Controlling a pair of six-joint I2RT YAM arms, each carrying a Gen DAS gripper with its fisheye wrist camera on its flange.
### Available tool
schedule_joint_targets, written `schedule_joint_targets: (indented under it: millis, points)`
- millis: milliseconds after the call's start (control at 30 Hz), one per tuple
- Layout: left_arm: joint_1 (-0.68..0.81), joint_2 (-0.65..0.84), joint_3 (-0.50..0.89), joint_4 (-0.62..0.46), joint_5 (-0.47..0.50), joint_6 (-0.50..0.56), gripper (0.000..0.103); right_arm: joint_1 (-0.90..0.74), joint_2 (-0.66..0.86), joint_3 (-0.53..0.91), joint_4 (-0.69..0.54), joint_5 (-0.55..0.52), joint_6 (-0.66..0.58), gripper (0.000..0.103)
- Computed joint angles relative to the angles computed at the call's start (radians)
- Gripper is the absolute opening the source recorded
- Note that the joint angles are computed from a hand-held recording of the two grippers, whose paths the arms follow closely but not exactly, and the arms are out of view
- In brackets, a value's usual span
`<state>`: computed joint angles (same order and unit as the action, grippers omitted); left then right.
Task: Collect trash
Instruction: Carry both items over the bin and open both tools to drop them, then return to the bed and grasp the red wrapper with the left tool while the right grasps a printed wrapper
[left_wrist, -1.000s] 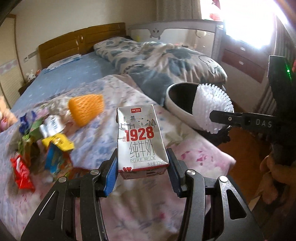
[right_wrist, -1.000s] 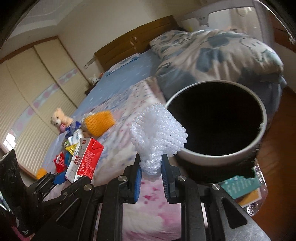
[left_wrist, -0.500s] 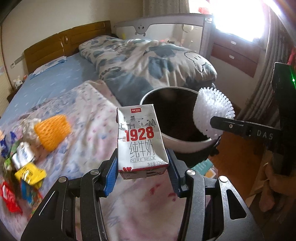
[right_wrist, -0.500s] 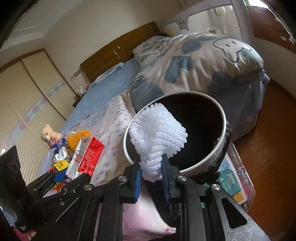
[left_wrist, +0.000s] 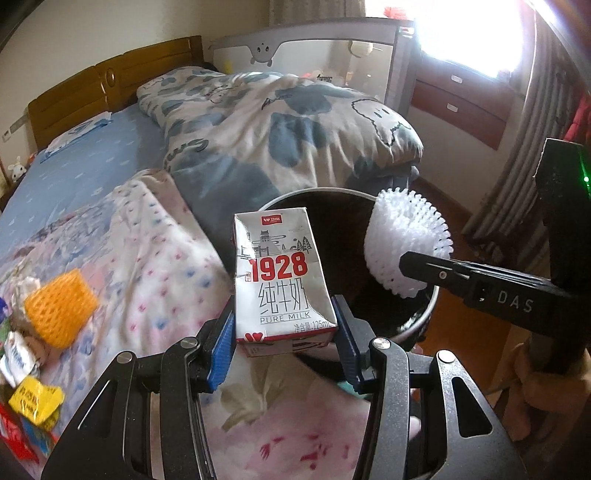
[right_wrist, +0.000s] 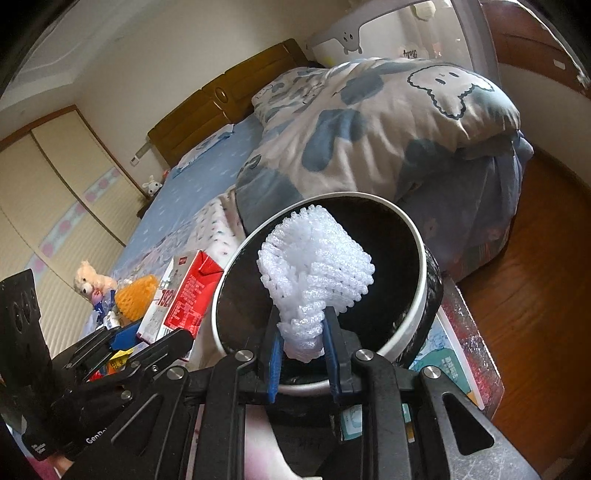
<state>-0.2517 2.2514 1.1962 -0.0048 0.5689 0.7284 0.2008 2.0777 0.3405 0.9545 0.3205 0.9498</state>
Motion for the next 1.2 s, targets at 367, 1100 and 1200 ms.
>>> schedule_joint_targets:
  millis: [367,1100,1200]
  points:
    - [-0.058,0.049,0.071,-0.029,-0.027,-0.013,0.050,-0.094,0.003,0.027,-0.021,-0.069,-0.058,0.025]
    - [0.280,0.011,0.002,-0.059,0.116,0.079,0.079,0.139,-0.034,0.042,-0.057,0.132,0.091,0.079]
    - [0.345,0.029,0.029,-0.087,0.129,0.108,0.079,0.205,-0.020,0.087,-0.089,0.161,0.119,0.079]
